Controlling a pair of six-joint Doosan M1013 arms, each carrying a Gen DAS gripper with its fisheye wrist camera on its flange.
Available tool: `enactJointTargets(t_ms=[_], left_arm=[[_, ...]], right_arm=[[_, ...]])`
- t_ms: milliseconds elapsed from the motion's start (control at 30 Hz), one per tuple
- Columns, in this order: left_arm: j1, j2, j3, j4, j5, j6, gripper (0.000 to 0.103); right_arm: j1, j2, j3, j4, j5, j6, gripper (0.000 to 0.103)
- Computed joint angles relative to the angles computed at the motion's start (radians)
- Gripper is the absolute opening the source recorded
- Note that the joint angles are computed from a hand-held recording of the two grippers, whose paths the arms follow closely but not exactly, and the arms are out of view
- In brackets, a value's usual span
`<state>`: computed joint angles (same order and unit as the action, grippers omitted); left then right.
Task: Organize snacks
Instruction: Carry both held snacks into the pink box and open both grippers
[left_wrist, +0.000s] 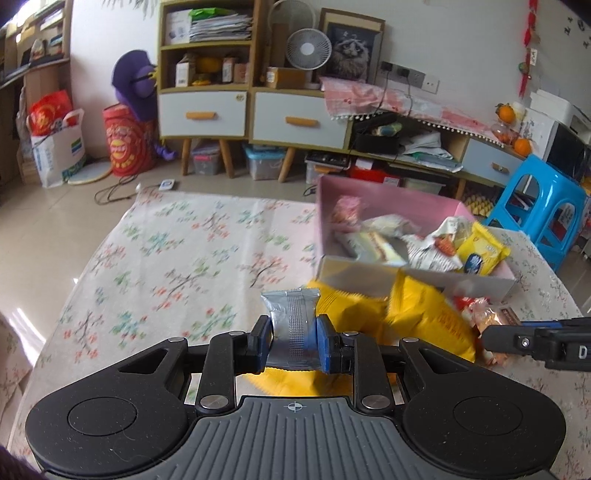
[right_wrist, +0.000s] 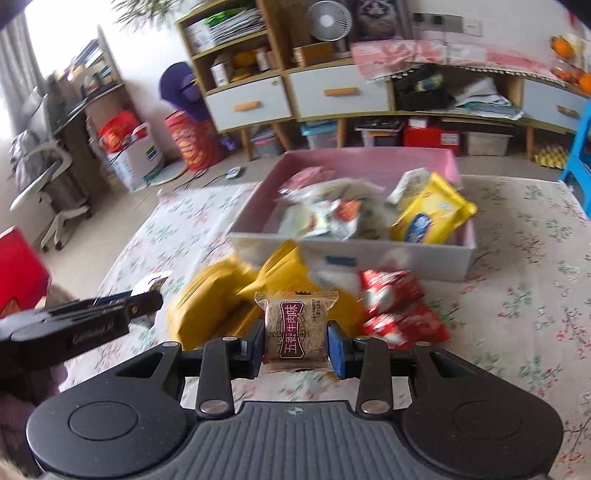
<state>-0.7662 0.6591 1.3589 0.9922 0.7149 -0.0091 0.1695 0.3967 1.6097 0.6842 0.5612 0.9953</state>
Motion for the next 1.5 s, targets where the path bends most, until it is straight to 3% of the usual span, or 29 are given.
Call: enactJointTargets(t_ms=[167,600,900,1033,1233,1333,1433,1500], left_arm=[[0.003,0.035,-0.073,-0.008,0.01,0.064,0.023],[0.034,0.157,-0.296,-0.147,0.066,0.267,0.023],[0.055,0.235,-0.424,-0.266,0.141,0.321,0.023],[0.058,0.257,-0.459,-0.27,0.173,0.329,0.023],[0.062,0.271,-0.481,-0.256,0.193,0.332,0.024],[0.06,0.274,-0.482,-0.225,0.194,0.331,0.027],[0.057,0.27,-0.477,-0.204,0.189,0.346,0.033],[0.054,0.267,-0.472,-0.194,0.185,0.355,0.043]], right_arm=[[-0.022,0.018,-0.03,0.01,-0.008,0.04,0.025],[-0.089,0.101,-0.118,0.226,0.0,0.016,0.025],[-0.086,0.155,-0.176,0.273,-0.005,-0.054,0.025],[-0.086,0.171,-0.185,0.361,0.009,-0.129,0.025],[-0.082,0.181,-0.193,0.358,-0.003,-0.138,0.026],[-0.083,0.178,-0.189,0.389,-0.017,-0.162,0.03],[-0.086,0.173,-0.182,0.427,-0.035,-0.174,0.055],[-0.09,0.17,-0.179,0.448,-0.034,-0.183,0.058]])
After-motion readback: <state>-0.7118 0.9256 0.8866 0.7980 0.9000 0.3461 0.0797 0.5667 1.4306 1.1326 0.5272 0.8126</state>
